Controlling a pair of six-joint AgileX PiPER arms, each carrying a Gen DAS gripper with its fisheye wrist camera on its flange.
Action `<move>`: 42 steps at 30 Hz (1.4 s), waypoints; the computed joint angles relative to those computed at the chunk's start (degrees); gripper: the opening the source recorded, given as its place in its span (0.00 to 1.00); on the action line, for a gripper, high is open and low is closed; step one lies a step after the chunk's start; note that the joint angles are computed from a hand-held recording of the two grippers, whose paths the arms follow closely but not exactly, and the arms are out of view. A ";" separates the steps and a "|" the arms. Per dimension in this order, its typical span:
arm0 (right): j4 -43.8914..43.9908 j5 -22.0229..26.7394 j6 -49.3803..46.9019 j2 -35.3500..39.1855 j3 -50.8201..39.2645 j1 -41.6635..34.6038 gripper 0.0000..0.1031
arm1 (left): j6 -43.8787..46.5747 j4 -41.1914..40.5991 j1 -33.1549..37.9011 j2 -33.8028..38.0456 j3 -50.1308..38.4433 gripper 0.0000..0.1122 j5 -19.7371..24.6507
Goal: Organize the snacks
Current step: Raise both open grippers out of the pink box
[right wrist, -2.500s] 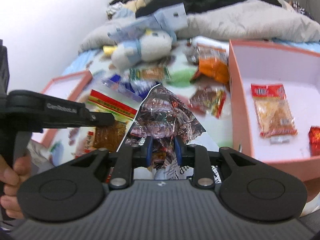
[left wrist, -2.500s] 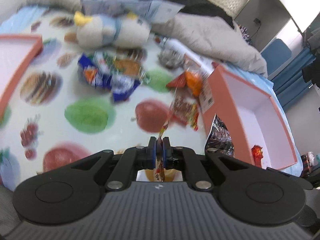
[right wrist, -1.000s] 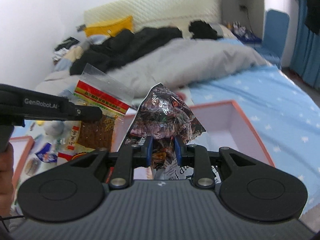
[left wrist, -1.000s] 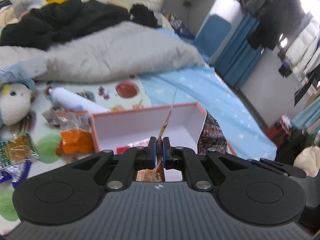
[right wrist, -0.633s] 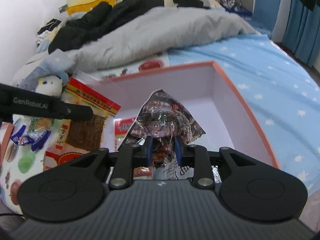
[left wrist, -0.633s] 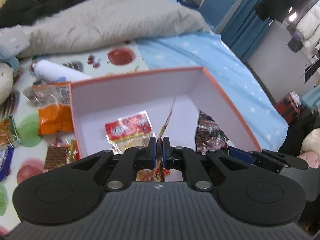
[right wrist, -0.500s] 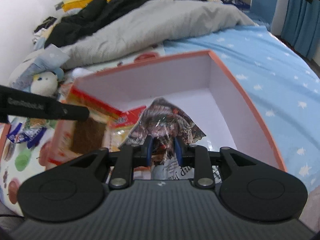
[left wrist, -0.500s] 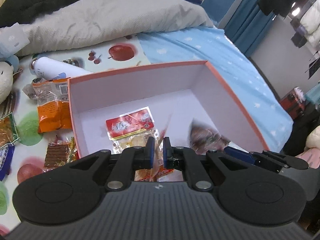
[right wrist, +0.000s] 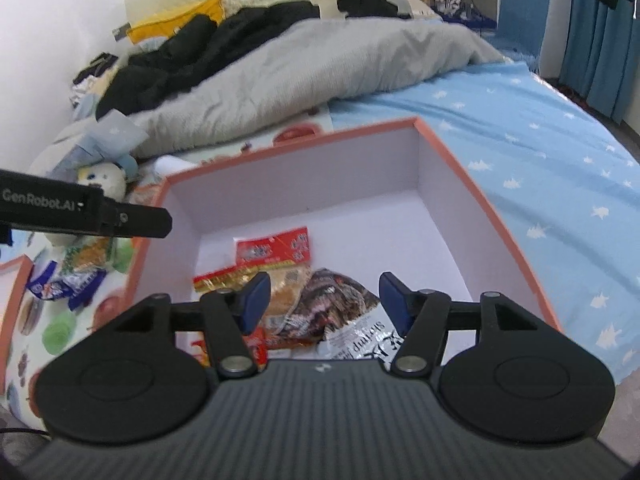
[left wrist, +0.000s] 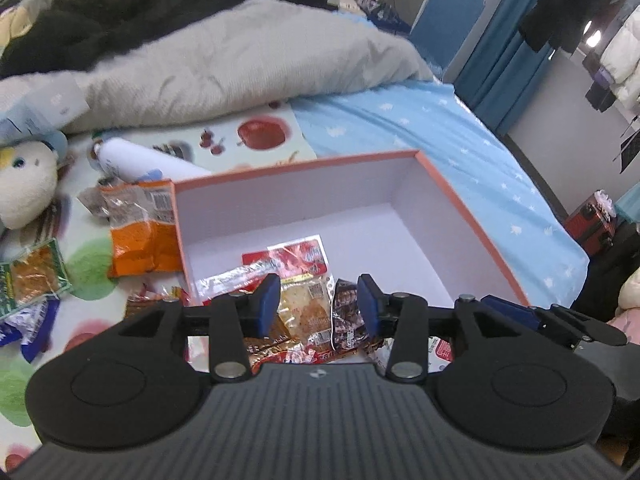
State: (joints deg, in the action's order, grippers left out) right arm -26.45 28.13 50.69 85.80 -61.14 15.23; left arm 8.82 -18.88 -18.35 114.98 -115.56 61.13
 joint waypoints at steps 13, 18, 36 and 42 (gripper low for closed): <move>-16.21 8.15 16.63 -8.27 -2.29 12.25 0.60 | 7.91 -5.26 5.15 -17.62 12.82 0.55 -4.26; -21.94 11.79 21.83 -9.63 -3.28 18.18 0.60 | 11.26 -8.44 8.95 -24.07 17.30 0.58 -4.57; -32.86 16.83 33.26 -3.54 -9.64 34.56 0.60 | 29.30 -23.53 37.06 -40.44 30.98 0.68 3.32; -32.76 15.50 35.06 -0.60 -9.80 37.94 0.60 | 34.89 -26.59 45.71 -42.25 35.67 0.77 4.69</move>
